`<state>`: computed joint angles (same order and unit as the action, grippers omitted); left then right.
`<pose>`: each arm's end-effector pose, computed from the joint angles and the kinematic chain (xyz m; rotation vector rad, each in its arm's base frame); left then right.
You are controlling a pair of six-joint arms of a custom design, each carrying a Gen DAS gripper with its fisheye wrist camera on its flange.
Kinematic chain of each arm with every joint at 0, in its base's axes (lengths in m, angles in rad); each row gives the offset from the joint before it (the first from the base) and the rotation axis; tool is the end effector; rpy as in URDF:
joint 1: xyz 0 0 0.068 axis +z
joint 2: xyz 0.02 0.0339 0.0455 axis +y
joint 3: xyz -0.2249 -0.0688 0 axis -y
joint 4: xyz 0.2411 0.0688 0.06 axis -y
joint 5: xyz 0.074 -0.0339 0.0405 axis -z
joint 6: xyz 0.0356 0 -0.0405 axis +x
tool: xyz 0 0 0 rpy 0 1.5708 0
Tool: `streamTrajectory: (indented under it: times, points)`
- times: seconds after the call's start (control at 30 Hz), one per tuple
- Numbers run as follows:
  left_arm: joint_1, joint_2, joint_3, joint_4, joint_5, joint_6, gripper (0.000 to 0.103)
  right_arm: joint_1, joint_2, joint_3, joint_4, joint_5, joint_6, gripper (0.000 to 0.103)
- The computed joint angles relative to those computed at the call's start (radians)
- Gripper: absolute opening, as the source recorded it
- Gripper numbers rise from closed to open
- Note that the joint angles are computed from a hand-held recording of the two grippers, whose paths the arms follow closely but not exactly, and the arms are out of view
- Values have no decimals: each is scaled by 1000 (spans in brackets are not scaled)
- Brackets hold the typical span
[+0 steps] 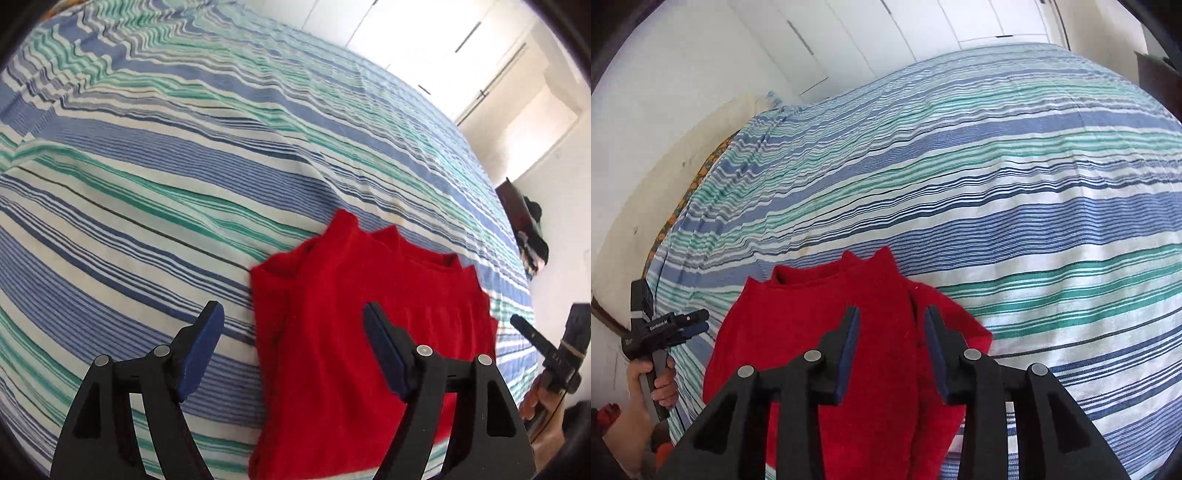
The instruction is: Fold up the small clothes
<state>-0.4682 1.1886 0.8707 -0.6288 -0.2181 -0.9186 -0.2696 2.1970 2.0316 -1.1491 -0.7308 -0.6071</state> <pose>0.2243 -0.1048 0.2156 -0.6469 2.4270 -0.3062 0.4160 -0.0903 0.2180 -0.5438 2.4546 0.7325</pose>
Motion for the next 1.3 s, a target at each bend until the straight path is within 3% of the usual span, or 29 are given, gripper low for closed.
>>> streamTrajectory:
  times: [0.1, 0.17, 0.23, 0.27, 0.3, 0.43, 0.5, 0.57, 0.63, 0.67, 0.77, 0.83, 0.9, 0.93, 1.07, 1.13, 1.23, 1.3]
  points:
    - [-125, 67, 18, 32, -25, 48, 80, 7, -172, -237, -99, -41, -330, 36]
    - [-116, 200, 68, -1, 19, 32, 81, 16, -216, -376, -90, 9, -426, 36]
    - [-85, 252, 54, -34, 55, -23, 79, 12, -216, -495, 41, 168, -386, 34]
    - [-78, 202, 5, -26, 69, -57, 76, -14, -204, -518, 81, 211, -376, 27]
    - [-83, 102, -61, -14, 66, -85, 75, -52, -187, -503, 70, 198, -381, 20]
    - [-205, -124, -128, -116, -85, -197, 86, -152, -327, -528, -4, 129, -455, 20]
    - [-236, -96, -130, -102, -78, -210, 88, -159, -371, -538, -53, 77, -502, 22]
    - [-256, 41, -101, -103, -51, -225, 85, -141, -376, -569, -55, 57, -493, 26]
    - [-276, 178, -59, -151, -54, -236, 80, -114, -365, -650, 59, 135, -416, 31]
    - [-298, 177, -64, -155, -80, -252, 80, -101, -342, -683, 106, 206, -379, 31]
    - [-360, 171, 16, -297, -116, -324, 78, -176, -302, -644, 55, 132, -345, 30]
    - [-464, 150, 49, -368, -186, -393, 82, -223, -386, -667, 24, 103, -341, 36]
    - [-589, 187, 96, -459, -250, -512, 94, -295, -479, -710, -31, 46, -442, 69]
    - [-641, 209, 100, -487, -267, -575, 96, -338, -528, -750, -36, 30, -492, 74]
    - [-724, 319, 48, -394, -197, -701, 97, -473, -670, -957, 17, 87, -623, 77]
    - [-814, 372, 52, -423, -264, -815, 100, -521, -683, -1060, 104, 153, -631, 78]
    - [-839, 442, 83, -445, -292, -843, 101, -637, -703, -1163, 167, 54, -750, 80]
    - [-830, 446, 77, -430, -298, -841, 102, -626, -730, -1204, 218, 61, -739, 85]
